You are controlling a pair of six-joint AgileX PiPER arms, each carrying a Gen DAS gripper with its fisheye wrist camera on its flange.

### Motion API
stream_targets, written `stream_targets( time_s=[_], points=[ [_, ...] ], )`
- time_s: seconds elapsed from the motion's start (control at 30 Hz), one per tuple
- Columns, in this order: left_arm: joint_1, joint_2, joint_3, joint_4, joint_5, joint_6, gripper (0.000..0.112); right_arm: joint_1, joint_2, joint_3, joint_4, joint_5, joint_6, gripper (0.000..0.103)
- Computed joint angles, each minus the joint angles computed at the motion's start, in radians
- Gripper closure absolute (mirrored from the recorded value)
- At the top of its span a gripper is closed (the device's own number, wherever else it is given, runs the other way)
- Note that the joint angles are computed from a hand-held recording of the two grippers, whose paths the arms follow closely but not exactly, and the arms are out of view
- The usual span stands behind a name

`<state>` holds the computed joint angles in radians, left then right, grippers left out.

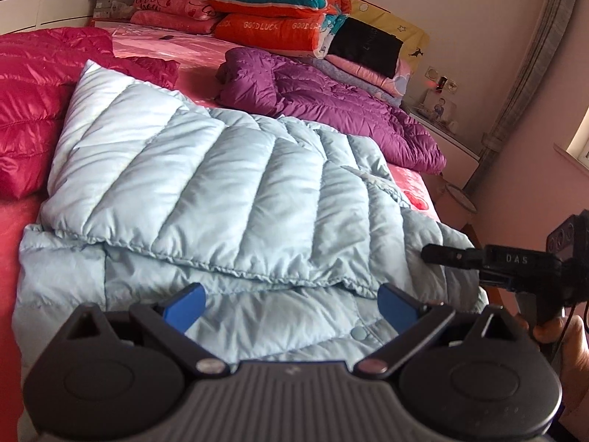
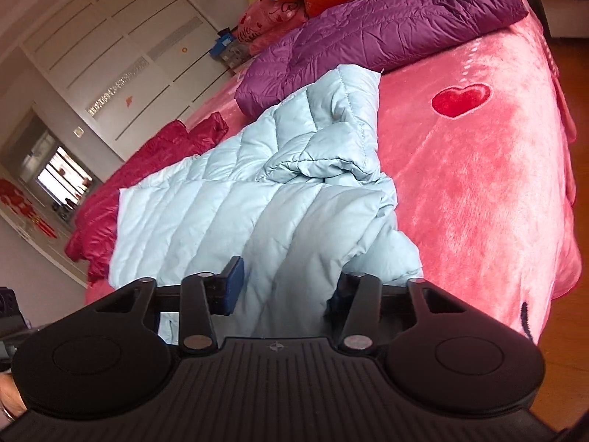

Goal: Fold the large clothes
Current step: 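Grasp the jacket hem with the right gripper and lift it toward the collar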

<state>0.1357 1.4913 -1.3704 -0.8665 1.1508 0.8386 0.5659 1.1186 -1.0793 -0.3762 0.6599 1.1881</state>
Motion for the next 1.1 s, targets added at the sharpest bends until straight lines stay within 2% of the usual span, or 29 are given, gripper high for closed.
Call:
stream_targets(
  time_s=[0.07, 0.1, 0.2, 0.33, 0.47, 0.57, 0.7, 0.87, 1.0, 1.1],
  points=[
    [0.014, 0.038, -0.026, -0.030, 0.006, -0.008, 0.013, 0.073, 0.032, -0.048, -0.137, 0.087, 0.066, 0.070],
    [0.019, 0.056, -0.039, -0.043, 0.006, -0.009, 0.013, 0.100, 0.046, -0.069, -0.183, 0.119, 0.085, 0.076],
    [0.028, 0.113, -0.083, -0.079, -0.001, -0.015, 0.013, 0.175, 0.079, -0.129, -0.317, 0.201, 0.153, 0.085],
    [0.043, 0.175, -0.130, -0.145, -0.027, -0.027, 0.013, 0.274, 0.172, -0.280, -0.503, 0.346, 0.149, 0.088],
    [0.061, 0.214, -0.175, -0.242, -0.076, -0.016, 0.013, 0.301, 0.249, -0.406, -0.620, 0.417, 0.116, 0.090],
    [0.076, 0.256, -0.229, -0.305, -0.095, -0.021, 0.013, 0.258, 0.306, -0.491, -0.643, 0.415, 0.058, 0.090],
    [0.073, 0.329, -0.329, -0.326, -0.071, -0.081, 0.013, 0.137, 0.382, -0.572, -0.611, 0.362, -0.047, 0.090],
    [0.055, 0.395, -0.433, -0.275, -0.024, -0.113, 0.013, -0.023, 0.513, -0.678, -0.453, 0.301, -0.211, 0.090],
    [0.046, 0.448, -0.532, -0.190, 0.057, -0.165, 0.013, -0.102, 0.582, -0.696, -0.334, 0.287, -0.288, 0.090],
    [0.031, 0.429, -0.508, -0.127, 0.038, -0.107, 0.013, -0.112, 0.602, -0.672, -0.325, 0.299, -0.285, 0.088]
  ],
)
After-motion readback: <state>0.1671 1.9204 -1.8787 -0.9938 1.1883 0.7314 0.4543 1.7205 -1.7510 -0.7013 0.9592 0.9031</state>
